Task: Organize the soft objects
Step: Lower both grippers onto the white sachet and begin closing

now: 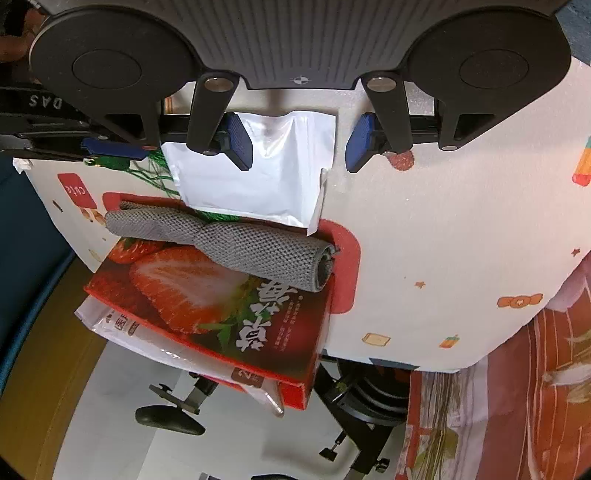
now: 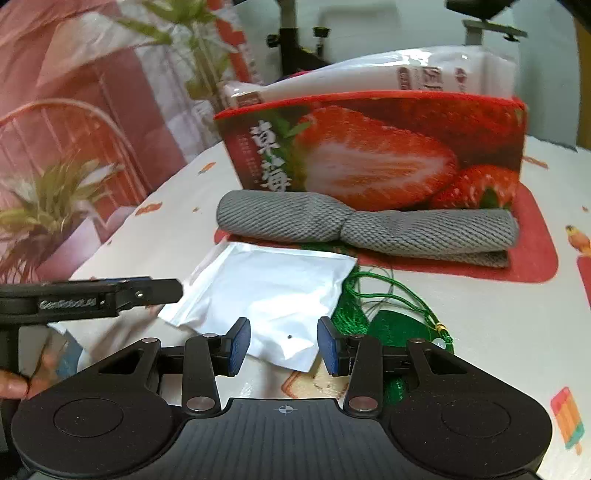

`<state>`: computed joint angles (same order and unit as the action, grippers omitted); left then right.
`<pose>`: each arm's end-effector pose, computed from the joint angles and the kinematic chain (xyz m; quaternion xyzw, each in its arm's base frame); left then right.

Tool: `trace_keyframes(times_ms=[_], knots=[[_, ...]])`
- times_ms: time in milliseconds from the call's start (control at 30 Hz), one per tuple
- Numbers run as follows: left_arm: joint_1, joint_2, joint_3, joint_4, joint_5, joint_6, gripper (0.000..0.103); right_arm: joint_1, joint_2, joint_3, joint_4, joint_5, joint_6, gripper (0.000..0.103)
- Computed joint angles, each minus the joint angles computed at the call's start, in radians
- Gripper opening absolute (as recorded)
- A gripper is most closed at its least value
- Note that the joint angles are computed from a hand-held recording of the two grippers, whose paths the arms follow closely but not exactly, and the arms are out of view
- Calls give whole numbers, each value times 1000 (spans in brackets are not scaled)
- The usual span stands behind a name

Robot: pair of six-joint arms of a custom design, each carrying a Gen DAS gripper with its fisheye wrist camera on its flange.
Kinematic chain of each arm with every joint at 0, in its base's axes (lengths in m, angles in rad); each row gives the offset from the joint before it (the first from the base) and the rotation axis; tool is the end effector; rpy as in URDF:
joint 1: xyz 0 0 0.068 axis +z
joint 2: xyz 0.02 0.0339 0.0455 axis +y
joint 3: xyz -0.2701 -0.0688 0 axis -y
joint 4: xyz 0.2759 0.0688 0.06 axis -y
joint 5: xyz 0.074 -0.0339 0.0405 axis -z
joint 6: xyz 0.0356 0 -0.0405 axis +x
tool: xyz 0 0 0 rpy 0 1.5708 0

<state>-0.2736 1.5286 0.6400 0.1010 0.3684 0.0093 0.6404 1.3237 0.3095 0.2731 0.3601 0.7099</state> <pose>0.2900 -0.0947 0.1311 0.1973 0.8897 -0.2173 0.3496 0.1918 0.1273 0.1004 0.1034 0.8973 0.1199 0.4120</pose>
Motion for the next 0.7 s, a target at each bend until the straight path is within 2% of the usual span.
trace_keyframes(times_ms=[167, 233, 300, 433, 567, 700], knots=[[4, 20, 9, 5, -7, -8, 58, 15, 16, 30, -27, -12, -38, 38], [8, 31, 15, 6, 0, -9, 58, 1, 29, 40, -50, -31, -20, 38], [15, 46, 26, -6, 25, -7, 53, -8, 45, 48, -74, -31, 0, 36], [22, 64, 32, 2, 45, -11, 54, -23, 39, 43, -74, -32, 11, 37], [9, 73, 35, 14, 3, 8, 54, -21, 73, 71, -95, -34, -2, 37], [5, 72, 38, 12, -9, 19, 54, -31, 60, 89, -128, -83, 6, 39]])
